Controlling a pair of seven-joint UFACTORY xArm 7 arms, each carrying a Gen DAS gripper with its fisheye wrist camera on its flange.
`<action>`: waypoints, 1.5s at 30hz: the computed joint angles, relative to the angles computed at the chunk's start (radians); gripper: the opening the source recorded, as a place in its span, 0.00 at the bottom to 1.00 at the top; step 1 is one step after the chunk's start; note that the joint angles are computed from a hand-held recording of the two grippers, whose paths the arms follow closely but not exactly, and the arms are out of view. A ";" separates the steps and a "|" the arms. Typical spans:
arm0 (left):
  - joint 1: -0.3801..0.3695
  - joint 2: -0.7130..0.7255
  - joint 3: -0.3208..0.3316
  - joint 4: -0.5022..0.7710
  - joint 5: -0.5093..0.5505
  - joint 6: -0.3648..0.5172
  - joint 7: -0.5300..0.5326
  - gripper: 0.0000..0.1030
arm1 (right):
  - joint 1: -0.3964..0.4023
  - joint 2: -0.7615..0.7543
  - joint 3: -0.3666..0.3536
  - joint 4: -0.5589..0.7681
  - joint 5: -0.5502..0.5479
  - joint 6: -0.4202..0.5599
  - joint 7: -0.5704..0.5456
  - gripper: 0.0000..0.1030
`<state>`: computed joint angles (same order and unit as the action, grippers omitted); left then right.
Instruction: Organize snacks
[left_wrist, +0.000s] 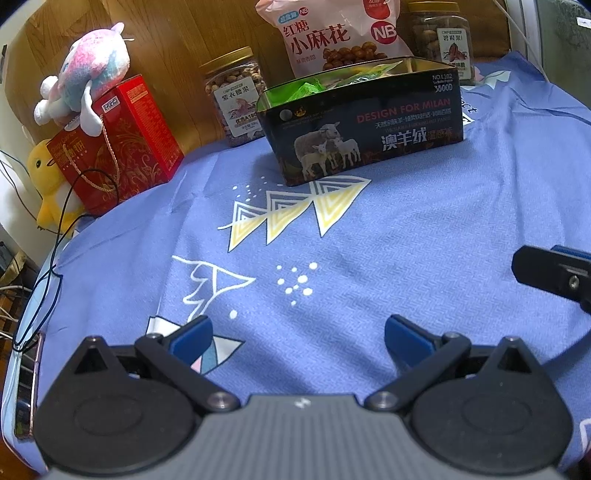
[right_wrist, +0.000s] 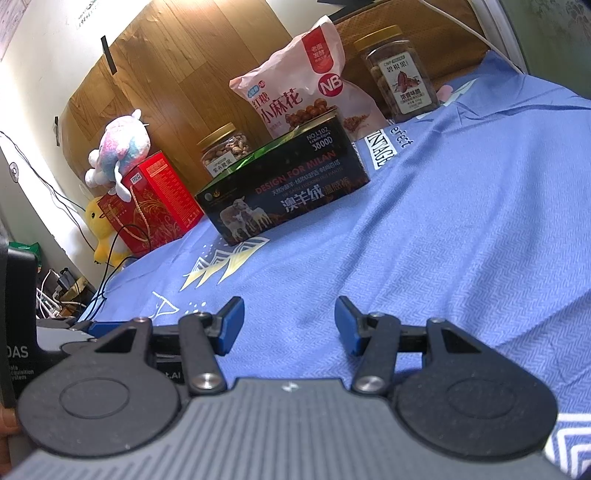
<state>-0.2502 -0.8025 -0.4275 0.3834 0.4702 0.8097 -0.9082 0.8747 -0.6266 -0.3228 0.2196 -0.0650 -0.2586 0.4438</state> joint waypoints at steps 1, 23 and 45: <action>-0.001 -0.001 0.000 0.000 0.000 0.001 0.001 1.00 | 0.000 0.000 0.000 0.000 0.000 0.000 0.000 0.55; 0.005 0.009 -0.003 0.004 0.021 0.006 0.004 1.00 | 0.011 0.006 -0.019 0.003 -0.007 -0.006 0.004 0.55; 0.003 0.008 -0.011 0.006 0.038 0.021 -0.011 1.00 | 0.018 0.001 -0.034 0.003 -0.009 -0.004 0.003 0.56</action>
<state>-0.2473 -0.7940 -0.4384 0.3896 0.5078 0.8304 -0.9191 0.8930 -0.6251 -0.3566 0.2223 -0.0744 -0.2624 0.4466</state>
